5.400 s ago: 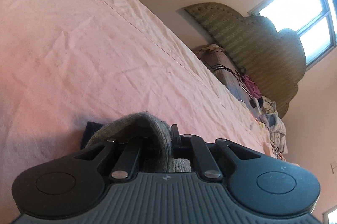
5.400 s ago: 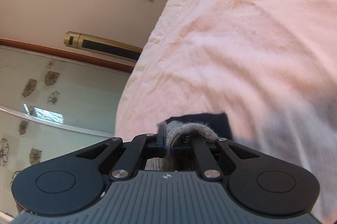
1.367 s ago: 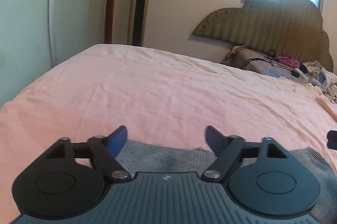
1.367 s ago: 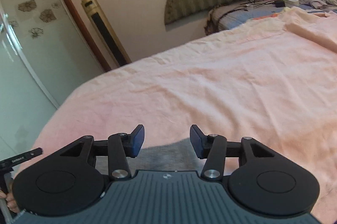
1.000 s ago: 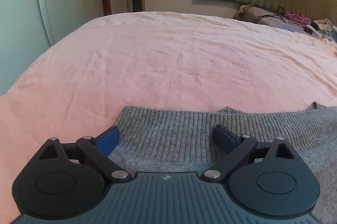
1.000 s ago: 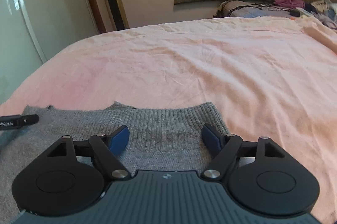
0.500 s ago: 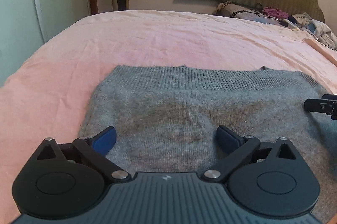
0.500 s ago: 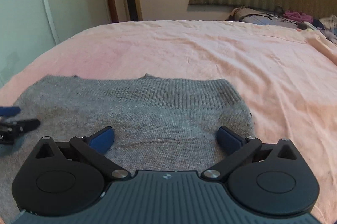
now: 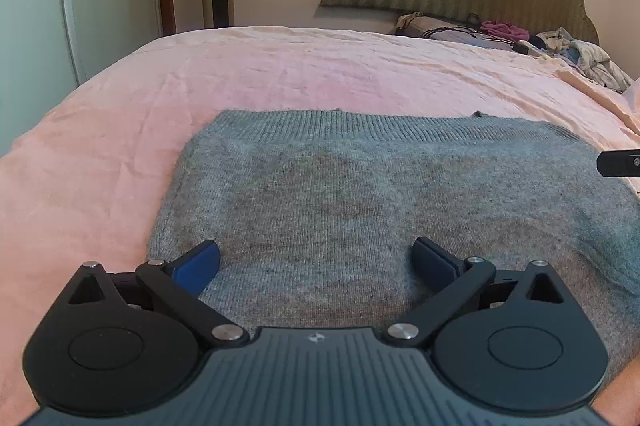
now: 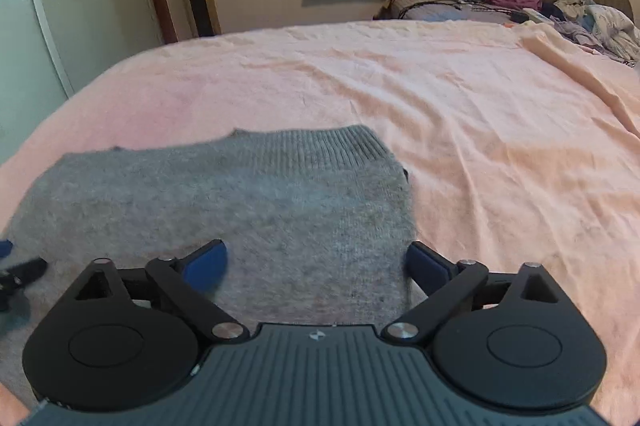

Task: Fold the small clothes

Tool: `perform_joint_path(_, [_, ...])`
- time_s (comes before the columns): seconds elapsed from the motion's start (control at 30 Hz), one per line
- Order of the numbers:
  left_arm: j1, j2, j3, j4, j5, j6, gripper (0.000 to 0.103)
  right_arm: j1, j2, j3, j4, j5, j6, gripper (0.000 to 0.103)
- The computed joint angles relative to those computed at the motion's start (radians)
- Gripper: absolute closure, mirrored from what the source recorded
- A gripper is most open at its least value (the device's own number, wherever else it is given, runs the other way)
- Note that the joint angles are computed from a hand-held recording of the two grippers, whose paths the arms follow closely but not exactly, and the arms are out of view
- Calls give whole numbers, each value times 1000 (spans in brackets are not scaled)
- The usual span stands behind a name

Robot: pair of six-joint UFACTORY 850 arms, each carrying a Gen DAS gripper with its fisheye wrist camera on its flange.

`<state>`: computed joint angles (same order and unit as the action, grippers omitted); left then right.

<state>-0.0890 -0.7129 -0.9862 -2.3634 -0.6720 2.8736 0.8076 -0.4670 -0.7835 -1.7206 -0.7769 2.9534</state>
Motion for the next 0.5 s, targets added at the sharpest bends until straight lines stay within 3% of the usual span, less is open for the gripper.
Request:
perform_joint_path(0.07, [0, -1, -2, 3, 0, -3, 0, 13, -16, -23, -43, -12, -10, 0])
perform_joint_path(0.13, [3, -2, -1, 11, -6, -11, 0, -9, -55, -56, -46, 61, -53, 0])
perform_joint_path(0.2, [4, -3, -1, 10, -9, -11, 0, -2, -116, -75, -36, 17, -143, 0])
perform_joint_path(0.33, [5, -6, -4, 11, -11, -17, 0, 3, -74, -76, 69, 37, -224, 2])
perform_joint_path(0.4, [4, -7, -6, 11, -10, -18, 0, 27, -63, -90, 130, -7, -274, 2])
perform_joint_path(0.5, [3, -6, -5, 8, -9, -14, 0, 40, -57, -81, -4, 5, -191, 0])
